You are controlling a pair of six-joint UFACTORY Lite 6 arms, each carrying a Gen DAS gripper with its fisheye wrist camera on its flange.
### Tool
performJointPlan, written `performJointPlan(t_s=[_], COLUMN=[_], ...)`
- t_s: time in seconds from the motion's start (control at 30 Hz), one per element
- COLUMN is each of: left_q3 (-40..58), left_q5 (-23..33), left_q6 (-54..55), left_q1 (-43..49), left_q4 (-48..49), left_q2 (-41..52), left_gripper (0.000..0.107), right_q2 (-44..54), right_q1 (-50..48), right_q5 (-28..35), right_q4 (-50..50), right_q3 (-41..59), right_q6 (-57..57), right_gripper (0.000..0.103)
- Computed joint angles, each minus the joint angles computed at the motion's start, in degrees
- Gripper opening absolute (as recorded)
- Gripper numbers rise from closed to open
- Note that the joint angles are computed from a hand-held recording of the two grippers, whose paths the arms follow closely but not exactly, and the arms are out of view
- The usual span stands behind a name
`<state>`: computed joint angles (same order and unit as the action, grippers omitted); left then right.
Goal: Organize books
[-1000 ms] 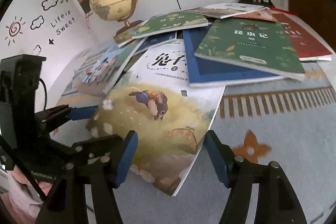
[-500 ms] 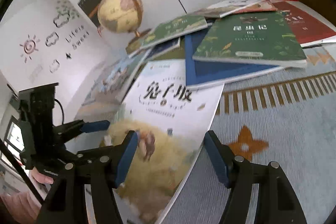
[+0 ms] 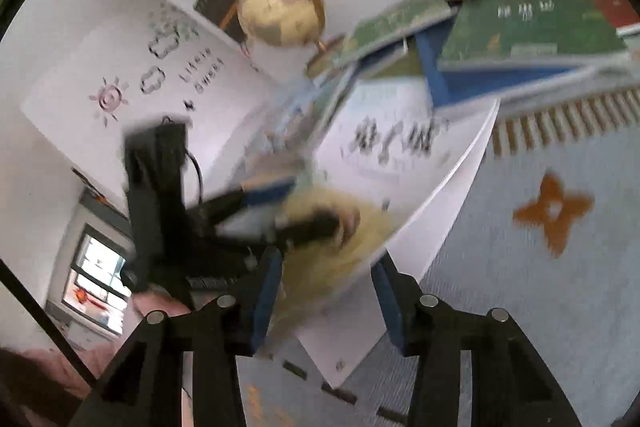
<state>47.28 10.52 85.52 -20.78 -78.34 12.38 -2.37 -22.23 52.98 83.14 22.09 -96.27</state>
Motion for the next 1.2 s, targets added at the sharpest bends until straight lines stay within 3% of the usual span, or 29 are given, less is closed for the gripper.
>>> performJointPlan(t_s=[0.03, 0.1, 0.2, 0.27, 0.33, 0.5, 0.67, 0.73, 0.83, 1.03, 1.2], left_q3=[-0.02, -0.56, -4.03, -6.01, -7.71, -10.27, -12.27, -12.19, -12.37, -6.75, -3.24], left_q5=[1.03, 5.56, 9.19, 10.05, 11.68, 12.20, 15.70, 18.89, 19.33, 27.53, 30.14], left_q6=[-3.46, -7.25, -1.90, 0.02, 0.37, -2.87, -3.98, -4.08, -2.90, 1.31, 5.31], left_q1=[0.46, 2.32, 5.08, 6.32, 8.07, 10.53, 16.86, 21.00, 25.75, 41.66, 52.96], left_q4=[3.29, 7.49, 3.48, 1.35, 1.44, 6.34, 9.71, 11.88, 13.11, 13.90, 14.61], left_q2=[-0.38, -1.97, -6.72, -9.74, -13.15, -18.88, -23.73, -24.58, -25.32, -20.35, -16.17], left_gripper=[0.081, 0.077, 0.068, 0.050, 0.045, 0.044, 0.044, 0.044, 0.044, 0.044, 0.044], right_q2=[-1.01, -2.78, -7.75, -11.71, -13.72, -15.60, -19.35, -19.85, -16.09, -1.65, 14.83], right_q1=[0.79, 2.50, 7.41, 11.09, 14.12, 16.95, 26.41, 33.47, 39.97, 53.30, 58.56], right_q5=[-2.51, -7.29, -13.63, -17.69, -20.13, -20.30, -24.11, -29.26, -32.19, -41.01, -39.62], right_q4=[1.49, 5.41, 7.55, 8.29, 9.38, 10.41, 12.46, 15.15, 15.68, 8.73, 3.44], right_q3=[-0.33, -1.04, -2.54, -3.83, -4.45, -5.13, -4.98, -2.28, 4.12, 21.01, 38.16], right_q6=[1.49, 1.96, 2.60, 3.55, 3.42, 3.72, 6.43, 6.66, 8.79, 17.81, 25.87], right_gripper=[0.021, 0.014, 0.013, 0.013, 0.013, 0.013, 0.013, 0.012, 0.012, 0.012, 0.012])
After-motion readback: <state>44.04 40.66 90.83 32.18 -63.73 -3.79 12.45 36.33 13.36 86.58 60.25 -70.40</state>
